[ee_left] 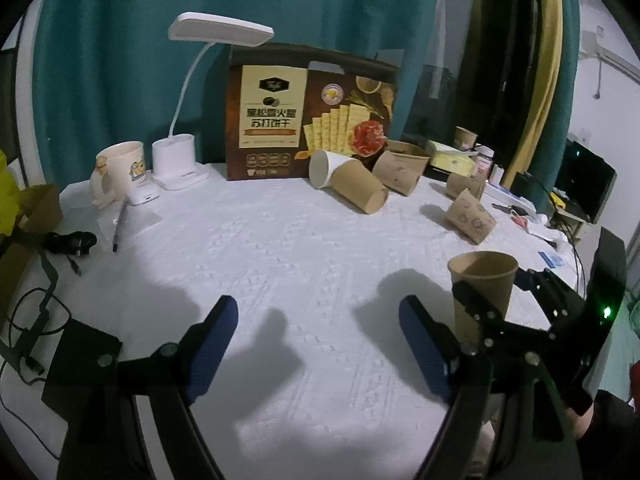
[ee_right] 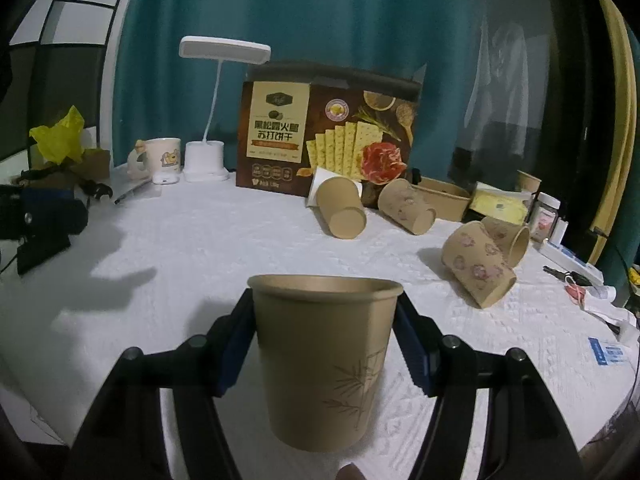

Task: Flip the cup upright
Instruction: 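Carry the cup with the right tool and lower it upright onto the cloth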

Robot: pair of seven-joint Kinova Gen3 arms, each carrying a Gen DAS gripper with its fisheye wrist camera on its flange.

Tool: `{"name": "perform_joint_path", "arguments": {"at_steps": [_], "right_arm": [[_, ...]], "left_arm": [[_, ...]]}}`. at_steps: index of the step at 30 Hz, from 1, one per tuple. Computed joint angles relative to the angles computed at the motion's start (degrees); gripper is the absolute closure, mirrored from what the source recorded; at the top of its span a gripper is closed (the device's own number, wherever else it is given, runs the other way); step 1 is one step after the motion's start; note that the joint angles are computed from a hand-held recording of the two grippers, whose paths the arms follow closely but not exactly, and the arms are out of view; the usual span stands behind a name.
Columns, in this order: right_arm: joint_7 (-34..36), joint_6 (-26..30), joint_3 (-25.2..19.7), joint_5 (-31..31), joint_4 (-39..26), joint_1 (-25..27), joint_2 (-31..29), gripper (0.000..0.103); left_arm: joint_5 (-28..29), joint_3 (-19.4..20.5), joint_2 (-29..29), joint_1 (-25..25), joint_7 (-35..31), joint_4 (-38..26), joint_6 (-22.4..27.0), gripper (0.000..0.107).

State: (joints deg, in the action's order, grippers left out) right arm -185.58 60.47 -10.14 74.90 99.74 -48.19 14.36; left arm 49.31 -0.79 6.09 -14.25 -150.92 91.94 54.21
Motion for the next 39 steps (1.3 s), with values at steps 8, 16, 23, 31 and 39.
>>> {"name": "perform_joint_path", "arguments": {"at_steps": [8,16,23,31,39], "right_arm": [[-7.57,1.44,-1.86,3.49,5.36,-1.01,-2.06,0.038],[-7.67,1.80,-3.80,0.46,7.32,-0.77,-4.03,0.035],[-9.06,0.99,-4.88,-2.78,8.77,-0.22,-6.05,0.024],[-9.68,3.18,-6.89,-6.53,8.79,-1.08,-8.04,0.023],[-9.97,6.86,-8.84,-10.93,8.01,-2.40,-10.24,0.023]], "left_arm": [[-1.51,0.69,-0.47,1.59,0.34,-0.05,0.26,0.025],[-1.72,0.77,-1.91,3.47,-0.68,1.65,-0.36,0.025],[-0.12,0.10,-2.91,3.80,-2.01,4.20,-0.94,0.025],[3.26,-1.76,-5.29,3.61,-6.44,7.43,0.27,0.025],[5.32,-3.61,-7.41,3.39,-10.25,10.15,2.56,0.025]]}}
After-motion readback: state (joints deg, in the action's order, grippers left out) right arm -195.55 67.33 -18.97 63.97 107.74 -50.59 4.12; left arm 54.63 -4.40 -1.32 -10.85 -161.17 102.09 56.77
